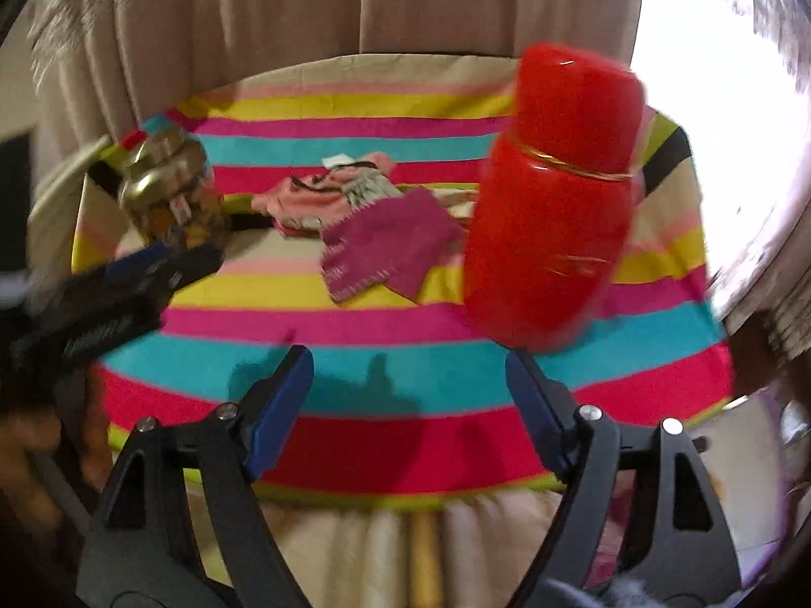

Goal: Organize soft objects
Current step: 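Move both tools back over the pink cloth and pink bag, then grasp the pink knit cloth with the right tool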

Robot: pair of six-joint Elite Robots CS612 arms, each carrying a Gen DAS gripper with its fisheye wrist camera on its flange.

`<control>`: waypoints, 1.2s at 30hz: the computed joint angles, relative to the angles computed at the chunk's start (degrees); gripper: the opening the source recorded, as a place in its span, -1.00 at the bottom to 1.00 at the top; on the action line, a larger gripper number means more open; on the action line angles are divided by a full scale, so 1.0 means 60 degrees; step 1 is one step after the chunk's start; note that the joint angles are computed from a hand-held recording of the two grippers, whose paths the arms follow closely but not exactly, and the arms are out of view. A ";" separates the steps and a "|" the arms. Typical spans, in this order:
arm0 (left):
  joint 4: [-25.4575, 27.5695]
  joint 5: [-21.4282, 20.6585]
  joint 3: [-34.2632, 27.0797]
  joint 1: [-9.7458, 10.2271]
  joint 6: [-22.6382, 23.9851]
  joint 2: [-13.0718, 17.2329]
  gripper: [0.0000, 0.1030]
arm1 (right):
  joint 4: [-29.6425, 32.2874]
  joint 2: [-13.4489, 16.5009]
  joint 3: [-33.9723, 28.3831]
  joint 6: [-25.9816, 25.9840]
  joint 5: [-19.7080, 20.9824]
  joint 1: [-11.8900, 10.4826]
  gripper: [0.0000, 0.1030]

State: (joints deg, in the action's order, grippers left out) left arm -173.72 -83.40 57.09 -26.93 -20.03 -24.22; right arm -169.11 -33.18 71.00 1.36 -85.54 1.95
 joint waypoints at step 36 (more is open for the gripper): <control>-0.0399 0.0992 -0.0957 0.0311 -0.1021 0.0797 0.42 | 0.4354 0.4316 -0.7428 0.3673 -0.3536 0.0744 0.57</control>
